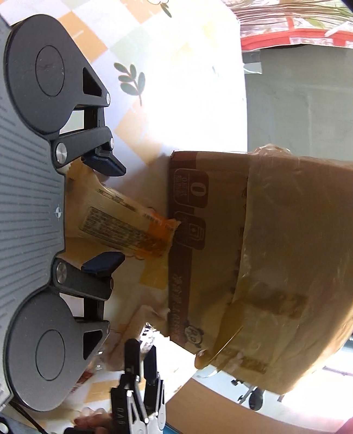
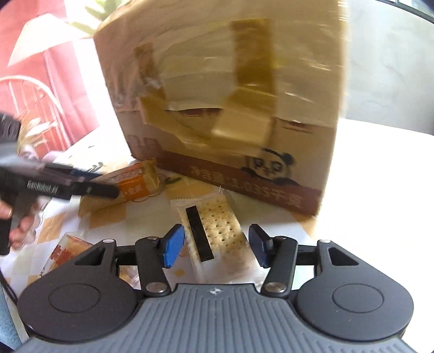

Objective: Organize snacks
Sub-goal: 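Grasp an orange-labelled snack bar with the left tool while the right tool grasps a cracker packet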

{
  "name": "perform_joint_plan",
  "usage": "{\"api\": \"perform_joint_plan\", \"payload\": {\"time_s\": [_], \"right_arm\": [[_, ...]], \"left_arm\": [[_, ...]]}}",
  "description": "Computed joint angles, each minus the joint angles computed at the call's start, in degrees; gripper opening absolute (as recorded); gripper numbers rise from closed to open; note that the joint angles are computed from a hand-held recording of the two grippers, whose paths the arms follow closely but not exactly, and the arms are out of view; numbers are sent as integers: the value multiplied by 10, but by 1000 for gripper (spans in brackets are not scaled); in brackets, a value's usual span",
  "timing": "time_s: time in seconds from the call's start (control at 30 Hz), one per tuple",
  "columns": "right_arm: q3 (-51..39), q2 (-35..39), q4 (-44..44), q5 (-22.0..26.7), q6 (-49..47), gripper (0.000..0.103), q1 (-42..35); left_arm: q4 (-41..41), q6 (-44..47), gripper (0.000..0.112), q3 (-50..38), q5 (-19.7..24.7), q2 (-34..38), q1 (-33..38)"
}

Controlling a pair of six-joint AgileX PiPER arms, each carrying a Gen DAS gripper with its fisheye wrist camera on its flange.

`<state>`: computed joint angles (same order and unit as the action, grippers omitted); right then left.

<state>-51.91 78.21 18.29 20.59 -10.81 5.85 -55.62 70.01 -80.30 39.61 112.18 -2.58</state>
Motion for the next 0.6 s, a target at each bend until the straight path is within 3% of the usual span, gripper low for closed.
{"api": "perform_joint_plan", "payload": {"time_s": [0.17,0.37,0.53,0.6], "right_arm": [[19,-9,-1,-19,12,55,-5],[18,14,-206,-56,179,55,36],[35,12,-397,-67,357,55,68],[40,13,-487,-63,443,55,85]], "left_arm": [[3,-16,64,-9,-18,9,-10],[51,-64,66,-14,-70,7,-50],[39,-43,39,19,-99,-13,-65],[30,-54,39,30,-103,-19,-63]]}}
